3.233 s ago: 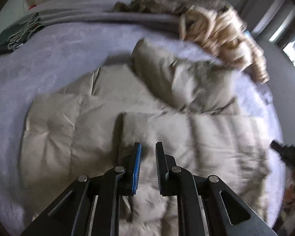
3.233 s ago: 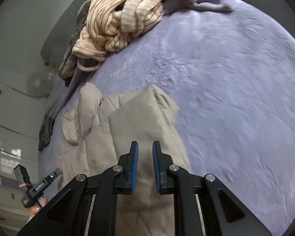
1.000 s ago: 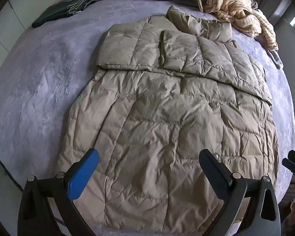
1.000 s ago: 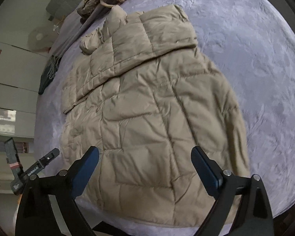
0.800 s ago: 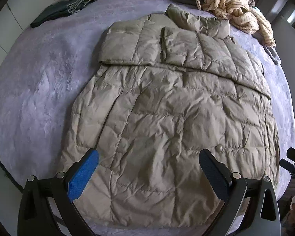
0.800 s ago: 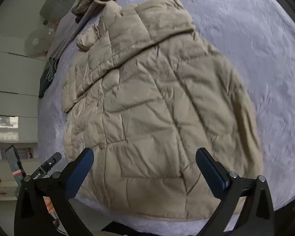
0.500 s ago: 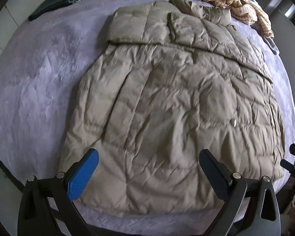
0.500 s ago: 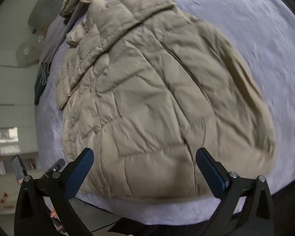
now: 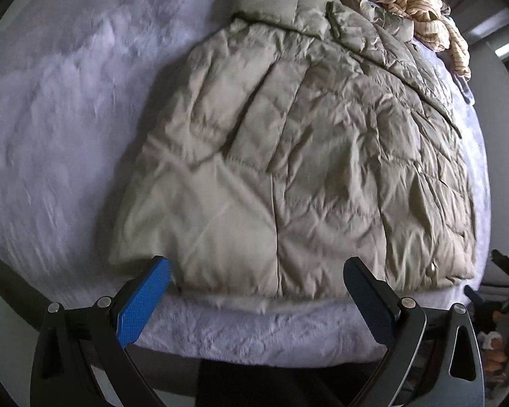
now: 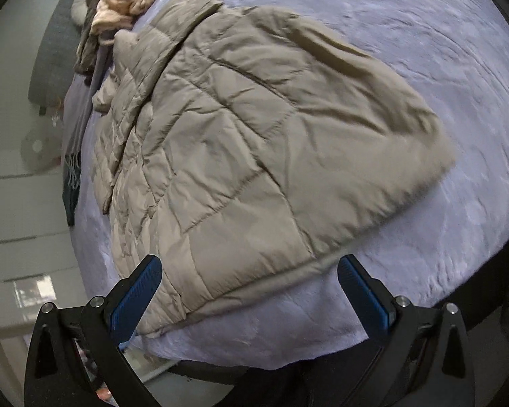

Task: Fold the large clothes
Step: 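Grasp the coat hem with both tools and lift it toward the collar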

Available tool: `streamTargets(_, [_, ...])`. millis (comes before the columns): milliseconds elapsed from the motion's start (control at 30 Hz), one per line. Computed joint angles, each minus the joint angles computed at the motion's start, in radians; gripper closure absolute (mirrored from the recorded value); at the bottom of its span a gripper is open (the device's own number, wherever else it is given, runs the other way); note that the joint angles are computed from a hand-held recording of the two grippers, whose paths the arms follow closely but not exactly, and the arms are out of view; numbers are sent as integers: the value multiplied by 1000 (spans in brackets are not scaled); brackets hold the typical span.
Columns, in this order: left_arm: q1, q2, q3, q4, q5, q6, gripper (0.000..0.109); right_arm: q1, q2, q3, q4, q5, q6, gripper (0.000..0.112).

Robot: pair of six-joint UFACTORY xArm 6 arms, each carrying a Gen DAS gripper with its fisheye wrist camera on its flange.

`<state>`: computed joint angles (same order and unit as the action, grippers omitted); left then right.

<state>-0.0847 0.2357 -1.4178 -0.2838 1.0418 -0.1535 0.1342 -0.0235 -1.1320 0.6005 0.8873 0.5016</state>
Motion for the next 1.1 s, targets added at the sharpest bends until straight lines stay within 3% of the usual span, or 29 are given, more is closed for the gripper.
streamTargets(367, [57,-47,171,-340,-34,15,7,-52,-46,99,107,-15,-8,9])
streamTargets(667, [17,19,137,-336,-137,-82,7,-89,-33,161,276,-116,-45,9])
streamTargets(800, [11,13,128,-391,-166,-10,7,-79,-6,158,424,-164,-123,10])
streamTargets(933, [7,41,109,-390,-164,-5,7,-68,36,123,431,-157,-127,14])
streamTargets(967, [10,40,115,-397,-171,-7,9,-67,42,120,433,-155,-123,16])
streamTargets(1000, [9,39,122,-401,-185,-12,21,-69,44,120,439,-154,-123,24])
streamTargets(1033, [12,38,126,-408,-190,-5,37,-73,42,125,452,-148,-127,36])
streamTargets(1067, [14,37,127,-422,-191,15,47,-75,45,124,460,-138,-123,42])
streamTargets(1100, [15,38,125,-435,-191,40,67,-79,40,132,467,-132,-128,55])
